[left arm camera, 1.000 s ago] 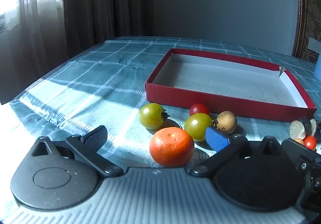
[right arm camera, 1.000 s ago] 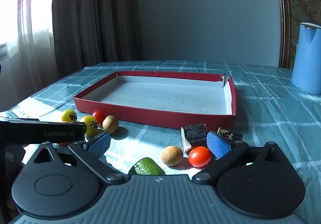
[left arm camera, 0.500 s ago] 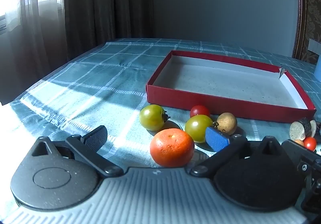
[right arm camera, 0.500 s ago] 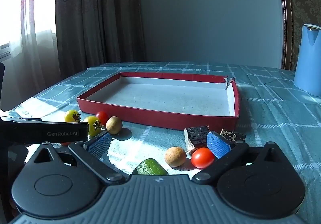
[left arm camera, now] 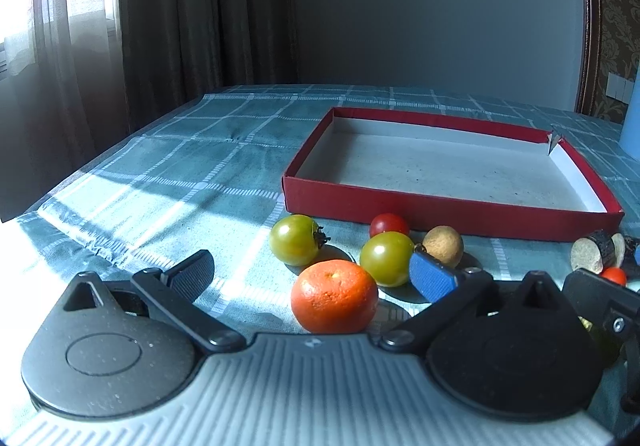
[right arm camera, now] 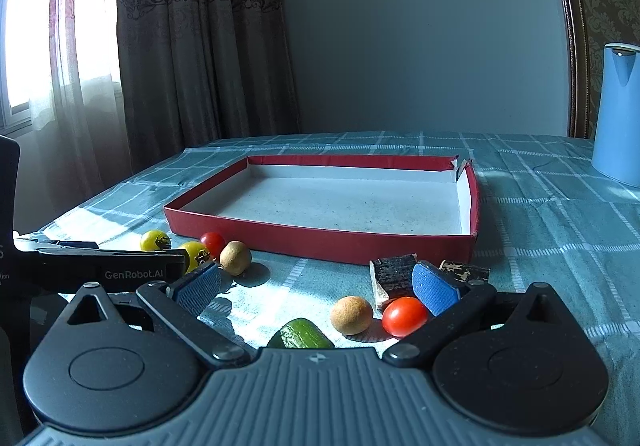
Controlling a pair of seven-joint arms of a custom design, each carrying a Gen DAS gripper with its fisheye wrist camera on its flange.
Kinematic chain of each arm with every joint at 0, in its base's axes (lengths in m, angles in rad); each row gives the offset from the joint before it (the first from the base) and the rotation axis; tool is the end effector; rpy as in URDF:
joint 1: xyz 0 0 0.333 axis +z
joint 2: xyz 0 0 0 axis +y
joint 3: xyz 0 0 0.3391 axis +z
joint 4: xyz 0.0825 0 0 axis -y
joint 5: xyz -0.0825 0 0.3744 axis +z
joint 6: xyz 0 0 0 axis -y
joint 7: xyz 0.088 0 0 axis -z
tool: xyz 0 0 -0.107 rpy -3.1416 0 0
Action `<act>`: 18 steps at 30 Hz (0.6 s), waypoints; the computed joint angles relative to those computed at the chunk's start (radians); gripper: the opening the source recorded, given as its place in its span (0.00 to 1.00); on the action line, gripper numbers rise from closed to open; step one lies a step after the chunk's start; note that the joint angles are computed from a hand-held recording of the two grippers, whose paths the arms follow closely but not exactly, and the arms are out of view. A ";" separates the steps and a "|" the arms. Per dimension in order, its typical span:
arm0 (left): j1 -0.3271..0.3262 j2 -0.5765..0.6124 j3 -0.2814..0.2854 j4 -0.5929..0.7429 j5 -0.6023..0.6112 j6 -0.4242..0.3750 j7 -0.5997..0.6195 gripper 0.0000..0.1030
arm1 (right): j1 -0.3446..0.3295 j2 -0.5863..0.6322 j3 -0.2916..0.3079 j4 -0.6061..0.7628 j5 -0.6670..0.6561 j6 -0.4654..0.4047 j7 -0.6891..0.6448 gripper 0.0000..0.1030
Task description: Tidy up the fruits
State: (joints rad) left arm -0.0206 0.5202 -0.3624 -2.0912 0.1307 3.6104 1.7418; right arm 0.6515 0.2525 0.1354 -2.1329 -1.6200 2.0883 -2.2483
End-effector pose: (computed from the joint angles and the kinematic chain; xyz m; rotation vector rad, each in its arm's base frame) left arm 0.5962 -0.2260 0.3415 -1.1351 2.0499 -1.1503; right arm 0.4405 0.3684 0.3321 -1.0598 1.8507 -1.1468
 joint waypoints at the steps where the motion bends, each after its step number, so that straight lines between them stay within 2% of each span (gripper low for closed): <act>1: 0.000 0.000 0.000 0.001 0.000 -0.002 0.000 1.00 | -0.002 -0.003 -0.001 -0.005 -0.004 0.008 0.011 1.00; 10: 0.018 0.005 -0.014 0.004 0.012 -0.012 -0.017 1.00 | -0.014 0.012 -0.003 0.016 0.027 0.048 -0.018 1.00; 14: 0.000 0.004 0.002 0.000 0.000 0.007 -0.008 1.00 | -0.005 0.025 -0.007 0.036 0.058 0.039 -0.077 1.00; 18: -0.015 0.001 0.015 -0.009 -0.014 0.025 -0.001 1.00 | -0.002 0.023 -0.013 0.033 0.058 0.043 -0.072 1.00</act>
